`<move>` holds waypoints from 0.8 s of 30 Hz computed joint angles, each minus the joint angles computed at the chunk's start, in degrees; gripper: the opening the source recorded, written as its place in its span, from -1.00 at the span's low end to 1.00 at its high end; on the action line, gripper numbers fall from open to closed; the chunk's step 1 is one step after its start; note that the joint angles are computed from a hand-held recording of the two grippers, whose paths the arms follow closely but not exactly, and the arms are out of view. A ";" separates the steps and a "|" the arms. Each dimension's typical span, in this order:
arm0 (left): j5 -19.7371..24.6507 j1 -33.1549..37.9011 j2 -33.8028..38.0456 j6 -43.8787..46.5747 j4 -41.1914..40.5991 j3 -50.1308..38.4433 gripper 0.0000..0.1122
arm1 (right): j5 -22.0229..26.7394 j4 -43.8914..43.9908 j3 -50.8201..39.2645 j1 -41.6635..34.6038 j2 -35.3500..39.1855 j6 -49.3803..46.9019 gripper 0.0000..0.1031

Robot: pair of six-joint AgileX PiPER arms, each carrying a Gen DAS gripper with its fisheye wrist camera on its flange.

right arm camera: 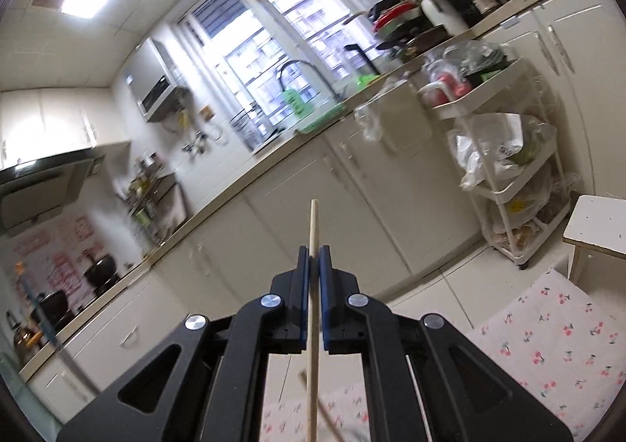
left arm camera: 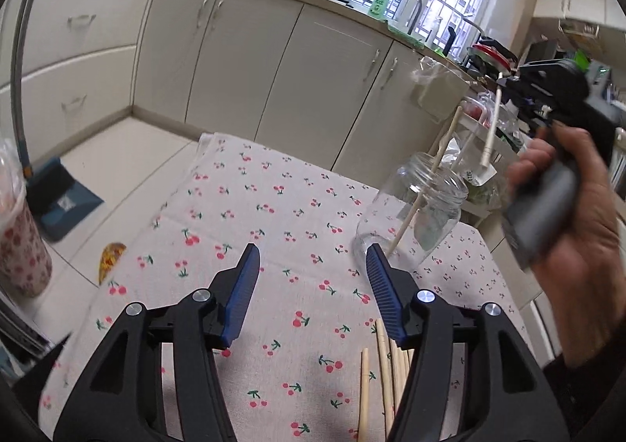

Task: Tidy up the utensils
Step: 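Carry the held stick with the right tool over the jar and open it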

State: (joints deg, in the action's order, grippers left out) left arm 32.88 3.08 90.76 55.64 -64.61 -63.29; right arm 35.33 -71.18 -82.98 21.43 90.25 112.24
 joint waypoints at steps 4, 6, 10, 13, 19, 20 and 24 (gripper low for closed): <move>1.03 -0.28 0.78 -1.74 0.18 -0.88 -0.04 | 1.35 -0.65 -1.75 0.66 3.44 -2.55 -0.89; 1.11 -0.09 0.77 -1.37 -0.62 -0.91 -0.02 | 1.91 0.43 -2.03 1.36 4.31 -5.38 -0.89; 1.70 -0.02 1.38 -2.53 0.16 -1.41 -0.01 | 1.89 0.67 0.38 3.03 3.53 -6.83 -0.88; 1.93 -0.15 1.21 -4.35 2.22 -1.84 -0.01 | 1.54 1.83 2.11 4.16 2.59 -8.60 -0.88; 3.44 -0.28 0.25 -10.30 8.79 -3.26 0.08 | 0.91 7.20 4.70 6.12 0.55 -15.45 -0.88; 3.88 -0.46 0.14 -11.76 10.56 -3.70 0.09 | 0.75 9.19 4.84 6.28 0.26 -17.70 -0.88; 6.58 -1.17 -0.59 -17.19 18.44 -5.46 0.11 | 0.99 14.48 7.00 7.20 -2.29 -22.51 -0.31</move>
